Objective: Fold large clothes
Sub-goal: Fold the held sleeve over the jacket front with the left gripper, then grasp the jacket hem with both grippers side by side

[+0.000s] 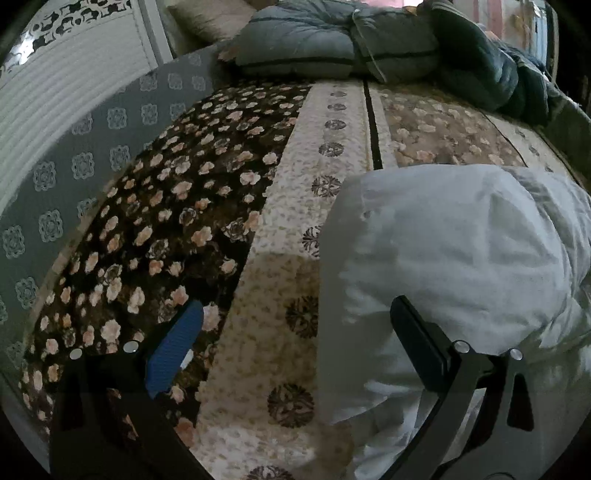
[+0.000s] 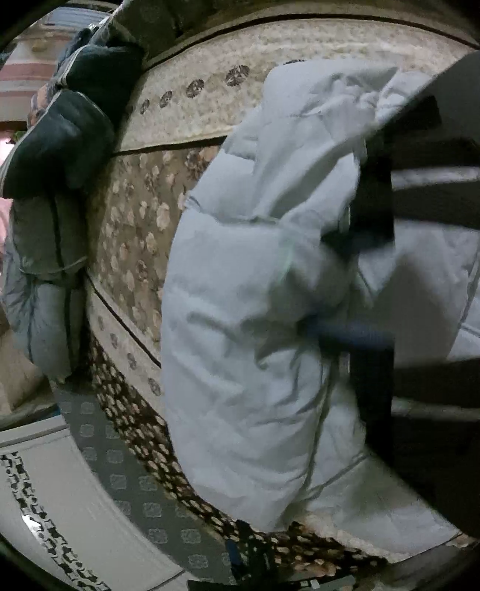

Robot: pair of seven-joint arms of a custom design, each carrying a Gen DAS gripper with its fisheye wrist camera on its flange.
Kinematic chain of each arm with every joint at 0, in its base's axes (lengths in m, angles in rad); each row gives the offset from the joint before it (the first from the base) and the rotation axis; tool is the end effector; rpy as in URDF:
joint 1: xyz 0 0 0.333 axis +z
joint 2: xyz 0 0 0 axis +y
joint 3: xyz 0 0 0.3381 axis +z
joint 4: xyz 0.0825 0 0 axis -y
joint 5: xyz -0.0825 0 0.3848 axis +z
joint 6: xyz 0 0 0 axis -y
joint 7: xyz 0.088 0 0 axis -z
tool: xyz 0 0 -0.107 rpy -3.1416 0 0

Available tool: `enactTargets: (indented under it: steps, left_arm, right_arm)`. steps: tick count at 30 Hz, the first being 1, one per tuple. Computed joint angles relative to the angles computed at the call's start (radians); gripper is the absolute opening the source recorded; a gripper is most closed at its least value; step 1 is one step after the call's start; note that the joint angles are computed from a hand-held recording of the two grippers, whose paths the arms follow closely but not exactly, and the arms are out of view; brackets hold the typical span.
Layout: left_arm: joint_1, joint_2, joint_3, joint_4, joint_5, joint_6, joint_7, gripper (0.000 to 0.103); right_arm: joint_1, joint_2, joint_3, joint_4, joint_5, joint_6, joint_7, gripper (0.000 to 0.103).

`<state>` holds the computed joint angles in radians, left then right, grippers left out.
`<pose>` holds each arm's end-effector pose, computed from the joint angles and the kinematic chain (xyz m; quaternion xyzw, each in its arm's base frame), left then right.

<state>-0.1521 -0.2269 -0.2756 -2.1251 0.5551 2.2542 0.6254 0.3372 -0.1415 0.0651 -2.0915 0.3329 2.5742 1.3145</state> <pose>0.4731 -0.2116 0.5658 -0.7445 0.5895 -0.1340 0.2832 0.5127 0.2143 0.5772 -0.7971 0.5075 -0.1049 0.3100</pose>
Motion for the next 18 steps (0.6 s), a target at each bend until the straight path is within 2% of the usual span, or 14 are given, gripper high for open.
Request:
enactTargets:
  steps: [3, 5, 10, 13, 15, 18]
  left_arm:
    - [-0.003, 0.002, -0.005, 0.01, 0.004, -0.02, -0.001, 0.1]
    - [-0.006, 0.0, -0.012, 0.022, 0.011, -0.051, -0.009, 0.1]
    - [-0.01, -0.041, -0.019, 0.031, 0.02, -0.08, -0.031, 0.1]
    - [-0.009, -0.072, -0.032, 0.041, 0.033, -0.098, -0.047, 0.1]
    - [-0.012, -0.08, -0.046, 0.059, 0.044, -0.112, -0.048, 0.1]
    - [-0.021, -0.071, -0.065, 0.083, 0.058, -0.117, -0.052, 0.1]
  right_arm:
    - [0.014, -0.011, -0.021, -0.004, 0.106, -0.007, -0.078, 0.01]
    - [0.013, -0.026, -0.014, -0.013, 0.101, 0.012, -0.085, 0.008]
    - [0.021, -0.136, -0.004, -0.082, 0.073, 0.177, -0.077, 0.007]
    - [-0.017, -0.227, 0.004, -0.137, -0.024, 0.272, -0.014, 0.007]
    - [-0.065, -0.27, -0.002, -0.158, -0.087, 0.278, 0.046, 0.007]
    - [-0.125, -0.28, -0.042, -0.17, -0.153, 0.191, 0.106, 0.008]
